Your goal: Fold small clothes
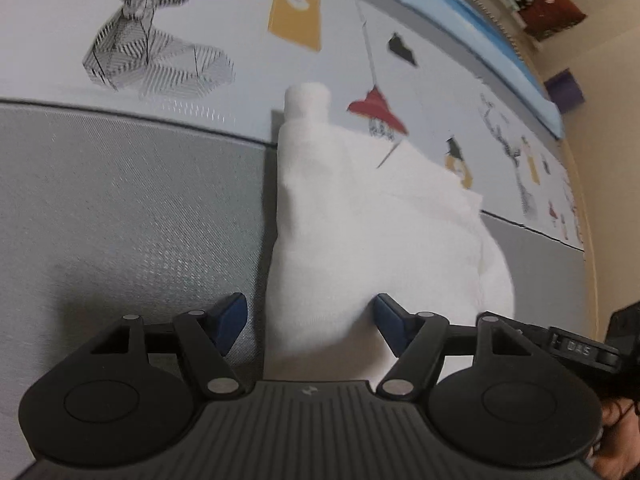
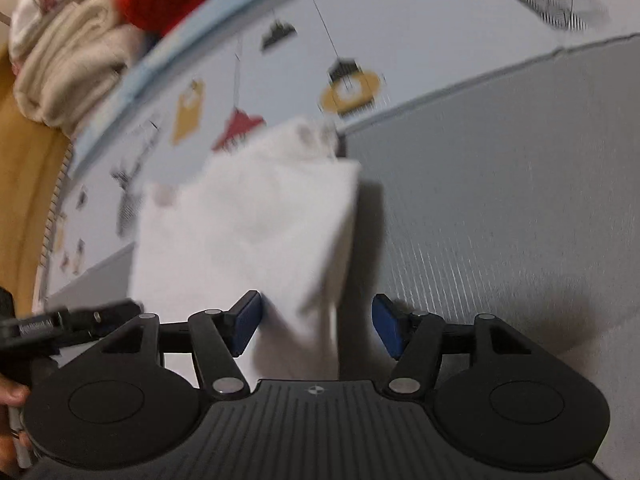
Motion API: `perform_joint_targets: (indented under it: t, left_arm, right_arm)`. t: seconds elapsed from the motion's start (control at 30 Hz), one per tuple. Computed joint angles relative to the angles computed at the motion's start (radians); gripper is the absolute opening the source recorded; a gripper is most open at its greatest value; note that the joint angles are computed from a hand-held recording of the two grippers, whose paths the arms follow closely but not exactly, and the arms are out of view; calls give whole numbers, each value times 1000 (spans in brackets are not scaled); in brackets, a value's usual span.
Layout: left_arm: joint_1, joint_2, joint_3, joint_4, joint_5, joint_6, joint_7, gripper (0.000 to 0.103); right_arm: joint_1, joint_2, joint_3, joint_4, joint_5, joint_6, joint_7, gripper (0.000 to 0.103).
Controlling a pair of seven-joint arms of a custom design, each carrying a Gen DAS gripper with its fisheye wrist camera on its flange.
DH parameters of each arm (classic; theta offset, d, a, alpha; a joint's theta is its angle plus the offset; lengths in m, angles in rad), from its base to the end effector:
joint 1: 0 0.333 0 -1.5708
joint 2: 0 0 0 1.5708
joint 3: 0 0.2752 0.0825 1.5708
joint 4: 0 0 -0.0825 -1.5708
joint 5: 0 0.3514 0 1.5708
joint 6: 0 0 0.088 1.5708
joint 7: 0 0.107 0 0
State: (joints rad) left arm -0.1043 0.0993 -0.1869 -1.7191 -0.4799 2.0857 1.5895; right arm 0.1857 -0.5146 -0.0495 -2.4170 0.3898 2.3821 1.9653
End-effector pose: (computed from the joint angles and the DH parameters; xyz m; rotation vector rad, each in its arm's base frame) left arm 0.5544 -0.1860 0.5194 1.8834 -2.1313 0.7132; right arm 0.4191 0.0593 0.5230 -1.3292 2.1837 0.0996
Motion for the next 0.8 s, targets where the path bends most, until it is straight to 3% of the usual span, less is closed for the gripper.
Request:
perform_joint_targets:
  t: [0.07, 0.17, 0.27, 0.33, 0.47, 0.57, 0.63, 0.67, 0.7, 0.73, 0.77, 0.8]
  left_arm:
    - [-8, 22, -5, 8, 3, 13, -22, 75]
    - [-19, 22, -13, -9, 9, 68, -27, 67]
    - [-26, 24, -18, -8, 24, 96, -14, 46]
    - [-25, 25, -20, -1, 12, 120, 3, 37]
    - [-32, 23, -27, 13, -6, 216, 45, 35]
    - [-37, 3, -33, 5, -57, 346, 67, 40]
    - [-49, -22, -34, -36, -53, 497, 48, 63]
    - [-51, -29, -31, -48, -44, 540, 45, 69]
    - [-49, -26, -25, -44, -26, 534, 32, 74]
    - [-44, -13, -18, -22, -2, 483, 9, 74]
    - [-38, 4, -10, 2, 23, 415, -35, 74]
    - [-32, 19, -5, 25, 38, 357, -67, 74]
  right_arm:
    - [4, 7, -2, 0, 17, 6, 9, 63]
    - [8, 22, 7, -2, 26, 24, 26, 61]
    - [28, 29, -3, -1, 60, 49, 10, 34]
    - [28, 45, 2, 13, 55, 71, 1, 27]
    - [29, 52, 9, 17, 56, 149, 0, 22]
    - [10, 67, 42, 29, -5, 260, 7, 22]
    - [-13, 71, 78, 26, -75, 367, 36, 27]
    - [-41, 75, 107, 20, -130, 438, 66, 37]
    - [-95, 75, 153, 16, -206, 480, 130, 59]
    - [-167, 76, 209, 20, -292, 488, 211, 71]
    - [-214, 76, 239, 28, -368, 457, 285, 77]
    - [-226, 80, 245, 37, -382, 423, 301, 73]
